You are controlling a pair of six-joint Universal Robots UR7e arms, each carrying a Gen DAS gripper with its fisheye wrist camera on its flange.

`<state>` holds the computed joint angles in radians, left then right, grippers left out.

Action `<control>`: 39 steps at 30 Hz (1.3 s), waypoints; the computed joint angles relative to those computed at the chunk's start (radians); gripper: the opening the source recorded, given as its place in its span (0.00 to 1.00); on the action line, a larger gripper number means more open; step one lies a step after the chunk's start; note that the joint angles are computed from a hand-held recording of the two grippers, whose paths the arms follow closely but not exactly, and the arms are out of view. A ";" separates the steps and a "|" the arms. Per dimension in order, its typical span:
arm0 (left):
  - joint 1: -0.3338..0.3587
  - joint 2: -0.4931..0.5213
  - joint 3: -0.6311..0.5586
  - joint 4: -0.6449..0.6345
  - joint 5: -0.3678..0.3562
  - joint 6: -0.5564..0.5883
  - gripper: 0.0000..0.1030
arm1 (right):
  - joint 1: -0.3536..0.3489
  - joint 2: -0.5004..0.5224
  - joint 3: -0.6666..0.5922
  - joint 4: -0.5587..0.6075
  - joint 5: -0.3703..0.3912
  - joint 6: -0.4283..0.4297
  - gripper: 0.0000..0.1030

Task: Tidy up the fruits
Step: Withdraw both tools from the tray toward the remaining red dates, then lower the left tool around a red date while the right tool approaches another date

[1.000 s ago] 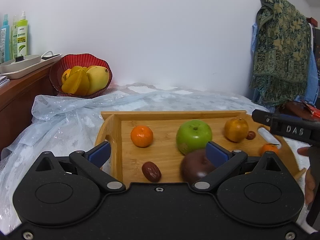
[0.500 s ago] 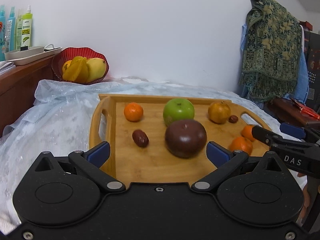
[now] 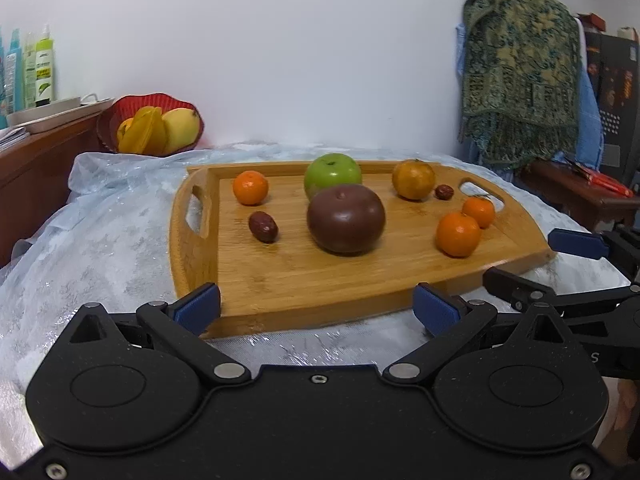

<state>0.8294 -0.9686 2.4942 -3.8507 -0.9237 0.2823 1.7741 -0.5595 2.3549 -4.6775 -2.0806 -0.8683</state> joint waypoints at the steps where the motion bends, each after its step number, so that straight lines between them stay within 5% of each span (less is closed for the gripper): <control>1: -0.001 -0.003 0.005 0.004 -0.008 0.000 1.00 | 0.002 -0.003 0.008 0.011 -0.006 0.003 0.88; 8: 0.003 -0.031 0.022 0.056 -0.073 -0.004 0.98 | 0.018 0.000 0.034 -0.003 -0.052 0.002 0.88; 12: -0.004 -0.024 0.027 0.064 -0.090 0.006 0.85 | 0.016 -0.018 0.051 -0.002 -0.068 0.029 0.88; 19: -0.003 -0.029 0.033 0.110 -0.197 0.062 0.45 | 0.006 -0.036 0.068 0.021 -0.076 0.069 0.87; 25: 0.018 -0.035 0.005 0.194 -0.246 0.033 0.26 | 0.007 -0.047 0.066 0.061 -0.086 0.107 0.80; 32: 0.027 0.005 -0.025 0.199 -0.231 0.002 0.25 | 0.007 -0.053 0.070 0.087 -0.089 0.140 0.74; 39: -0.012 0.039 -0.002 0.093 -0.106 0.000 0.24 | -0.001 -0.056 0.081 0.134 -0.021 0.165 0.68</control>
